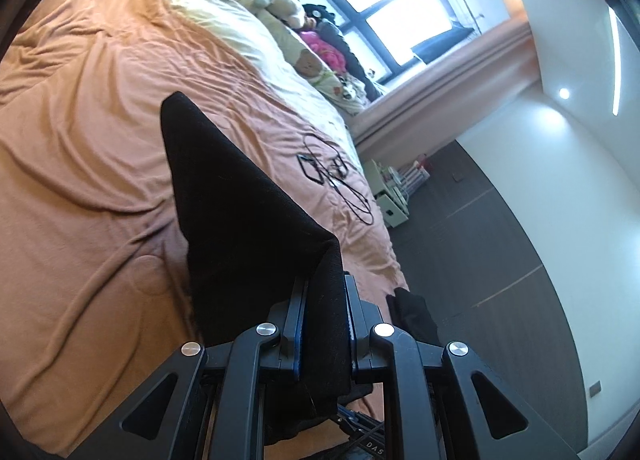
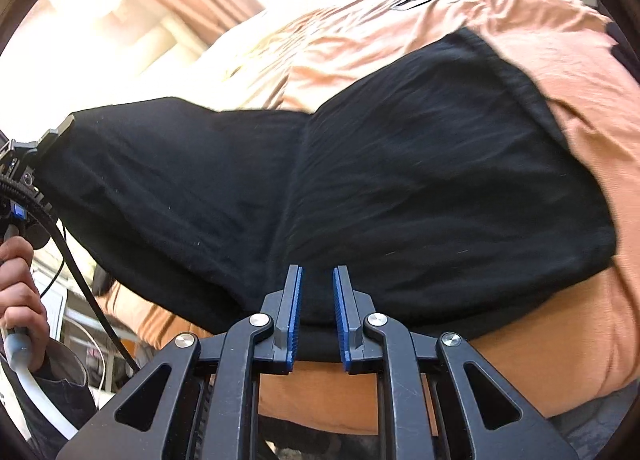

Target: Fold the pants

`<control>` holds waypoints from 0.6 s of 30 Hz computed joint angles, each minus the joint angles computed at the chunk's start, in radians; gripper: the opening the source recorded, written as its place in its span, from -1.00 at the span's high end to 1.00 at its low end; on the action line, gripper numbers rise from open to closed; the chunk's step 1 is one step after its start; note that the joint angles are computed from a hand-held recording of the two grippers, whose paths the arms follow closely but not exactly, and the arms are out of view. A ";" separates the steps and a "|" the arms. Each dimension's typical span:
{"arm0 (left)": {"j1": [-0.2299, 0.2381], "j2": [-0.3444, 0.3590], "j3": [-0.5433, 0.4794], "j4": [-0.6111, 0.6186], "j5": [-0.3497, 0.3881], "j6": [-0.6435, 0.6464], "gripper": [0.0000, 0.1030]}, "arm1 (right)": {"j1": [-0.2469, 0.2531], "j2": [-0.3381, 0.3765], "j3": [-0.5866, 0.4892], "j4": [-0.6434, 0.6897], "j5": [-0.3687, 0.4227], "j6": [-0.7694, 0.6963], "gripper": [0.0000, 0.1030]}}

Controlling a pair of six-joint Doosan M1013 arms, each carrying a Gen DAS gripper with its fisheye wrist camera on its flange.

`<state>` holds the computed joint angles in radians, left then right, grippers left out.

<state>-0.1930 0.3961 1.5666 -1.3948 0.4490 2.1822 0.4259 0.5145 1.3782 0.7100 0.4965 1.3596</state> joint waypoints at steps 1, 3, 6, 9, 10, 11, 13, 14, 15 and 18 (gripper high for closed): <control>-0.005 0.006 -0.012 0.009 0.007 -0.005 0.67 | -0.003 -0.008 0.011 0.006 -0.012 -0.002 0.54; -0.016 0.017 -0.038 0.038 0.022 -0.021 0.67 | -0.011 -0.026 0.036 -0.012 -0.052 0.023 0.08; -0.033 0.032 -0.078 0.101 0.048 -0.059 0.67 | -0.019 -0.051 0.073 0.004 -0.100 0.010 0.00; -0.054 0.049 -0.122 0.175 0.066 -0.102 0.67 | -0.025 -0.069 0.100 0.000 -0.120 0.014 -0.02; -0.058 0.054 -0.132 0.185 0.072 -0.108 0.67 | -0.025 -0.073 0.107 -0.001 -0.127 0.018 -0.04; -0.063 0.060 -0.145 0.201 0.080 -0.118 0.67 | -0.027 -0.079 0.116 -0.001 -0.133 0.024 -0.10; -0.075 0.073 -0.171 0.231 0.093 -0.137 0.67 | -0.034 -0.095 0.142 0.030 -0.154 0.005 -0.16; -0.082 0.081 -0.186 0.245 0.103 -0.147 0.67 | -0.036 -0.102 0.154 0.042 -0.166 -0.001 -0.16; -0.087 0.089 -0.198 0.255 0.111 -0.156 0.67 | -0.039 -0.110 0.167 0.045 -0.178 0.007 -0.16; -0.104 0.112 -0.233 0.290 0.137 -0.181 0.67 | -0.054 -0.119 0.190 0.111 -0.192 -0.030 -0.17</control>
